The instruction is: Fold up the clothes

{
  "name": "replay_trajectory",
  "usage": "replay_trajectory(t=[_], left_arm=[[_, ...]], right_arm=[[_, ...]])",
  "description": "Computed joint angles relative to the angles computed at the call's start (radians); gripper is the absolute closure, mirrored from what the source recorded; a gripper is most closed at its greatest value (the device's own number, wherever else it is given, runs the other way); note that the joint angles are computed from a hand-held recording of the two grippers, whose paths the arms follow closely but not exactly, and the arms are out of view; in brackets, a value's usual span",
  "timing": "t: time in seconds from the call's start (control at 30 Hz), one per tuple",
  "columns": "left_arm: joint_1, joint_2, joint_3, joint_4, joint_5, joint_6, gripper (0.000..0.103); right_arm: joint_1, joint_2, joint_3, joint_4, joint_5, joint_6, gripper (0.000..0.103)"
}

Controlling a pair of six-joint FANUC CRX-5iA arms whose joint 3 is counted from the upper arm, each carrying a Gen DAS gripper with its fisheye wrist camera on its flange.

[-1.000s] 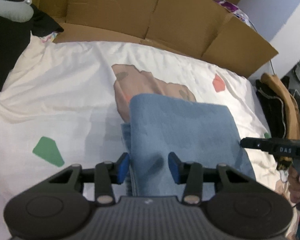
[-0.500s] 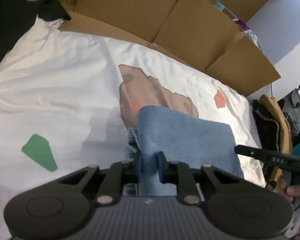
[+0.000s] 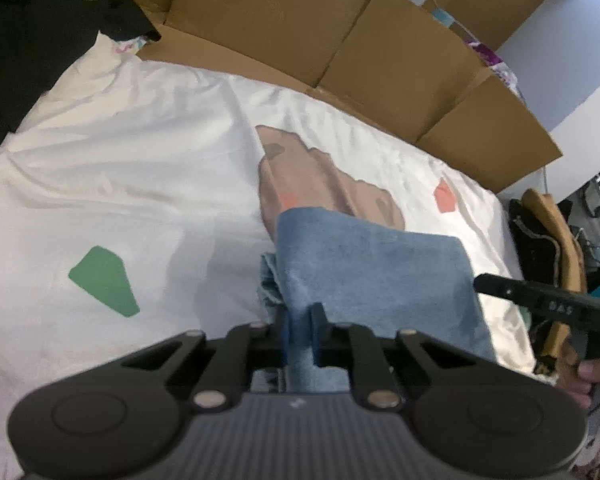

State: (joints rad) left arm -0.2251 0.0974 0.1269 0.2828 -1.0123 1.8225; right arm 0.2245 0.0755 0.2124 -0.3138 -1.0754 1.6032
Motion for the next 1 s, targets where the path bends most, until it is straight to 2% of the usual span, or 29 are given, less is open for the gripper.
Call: replay_trajectory(t=[0.23,0.27,0.5,0.57,0.6,0.77,0.87,0.93,1.0], left_arm=[[-0.003,0.029,0.028,-0.027,-0.004,-0.018,0.085],[-0.005,0.034,0.038,-0.035,-0.010,-0.013,0.084],[-0.038,0.072,0.156,-0.139,-0.088,0.022,0.082],[-0.034,0.090,0.173,-0.131,-0.099,0.015,0.065],[-0.031,0.097,0.176,-0.124,-0.098,0.017,0.061],[0.004,0.116,0.129,-0.006,-0.046,-0.012,0.050],[0.019,0.110,0.065,0.065,0.015,-0.035,0.044],[0.021,0.106,0.038,0.083,0.043,-0.031,0.044],[0.021,0.090,0.008,0.090,0.090,-0.040,0.053]], right_arm=[[0.029,0.048,0.003,0.038,0.015,0.011,0.076],[0.031,0.056,0.003,0.042,0.015,0.010,0.073],[0.038,0.065,0.003,0.062,0.014,0.019,0.073],[0.039,0.058,0.002,0.067,0.019,0.011,0.073],[0.036,0.052,-0.001,0.063,0.027,0.009,0.073],[0.033,0.040,-0.015,0.098,0.049,-0.014,0.073],[0.025,0.051,-0.007,0.096,0.038,-0.021,0.073],[0.029,0.055,-0.012,0.103,0.043,-0.017,0.072],[0.034,0.060,-0.017,0.111,0.050,-0.007,0.072]])
